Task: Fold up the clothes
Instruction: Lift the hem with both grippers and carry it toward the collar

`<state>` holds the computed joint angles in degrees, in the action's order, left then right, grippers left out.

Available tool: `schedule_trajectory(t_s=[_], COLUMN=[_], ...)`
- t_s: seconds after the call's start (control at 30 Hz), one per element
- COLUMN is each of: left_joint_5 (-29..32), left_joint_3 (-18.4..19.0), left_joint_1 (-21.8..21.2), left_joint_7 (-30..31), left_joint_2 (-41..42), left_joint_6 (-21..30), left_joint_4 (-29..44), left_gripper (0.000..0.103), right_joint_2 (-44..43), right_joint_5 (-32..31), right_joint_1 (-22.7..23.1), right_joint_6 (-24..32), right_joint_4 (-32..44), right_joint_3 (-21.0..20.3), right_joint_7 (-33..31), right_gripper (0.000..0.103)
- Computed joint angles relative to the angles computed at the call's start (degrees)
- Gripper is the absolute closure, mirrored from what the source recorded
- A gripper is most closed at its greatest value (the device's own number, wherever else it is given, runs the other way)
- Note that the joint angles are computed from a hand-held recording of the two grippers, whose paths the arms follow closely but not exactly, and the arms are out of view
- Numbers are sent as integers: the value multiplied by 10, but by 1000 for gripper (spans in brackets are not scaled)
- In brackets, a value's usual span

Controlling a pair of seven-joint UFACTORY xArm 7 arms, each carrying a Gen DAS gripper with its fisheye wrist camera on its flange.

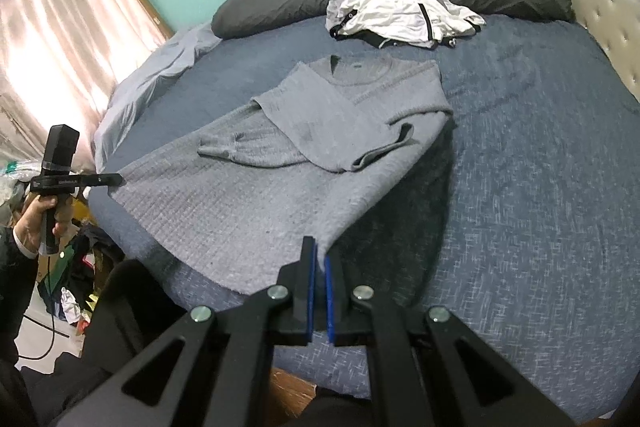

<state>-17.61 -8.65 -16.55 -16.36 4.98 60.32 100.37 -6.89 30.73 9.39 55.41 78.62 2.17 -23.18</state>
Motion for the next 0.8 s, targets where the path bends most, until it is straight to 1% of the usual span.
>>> schedule_trajectory(t_s=[0.23, 0.33, 0.8], left_joint_5=[-16, -22, -53], left_joint_3=[0, 2, 7], left_joint_1=[0, 0, -10], left_joint_7=[21, 30, 57], left_joint_2=[-37, -54, -127], left_joint_6=[-13, -11, -18], left_joint_4=[-26, -32, -76], left_gripper=[99, 99, 99], right_joint_2=[-15, -28, -100], right_joint_5=[14, 19, 23], right_joint_1=[-2, -1, 18], right_joint_6=[7, 12, 34], right_joint_4=[10, 10, -7], right_joint_3=[-8, -10, -27], right_joint_7=[-22, -29, -62], right_gripper=[99, 99, 99])
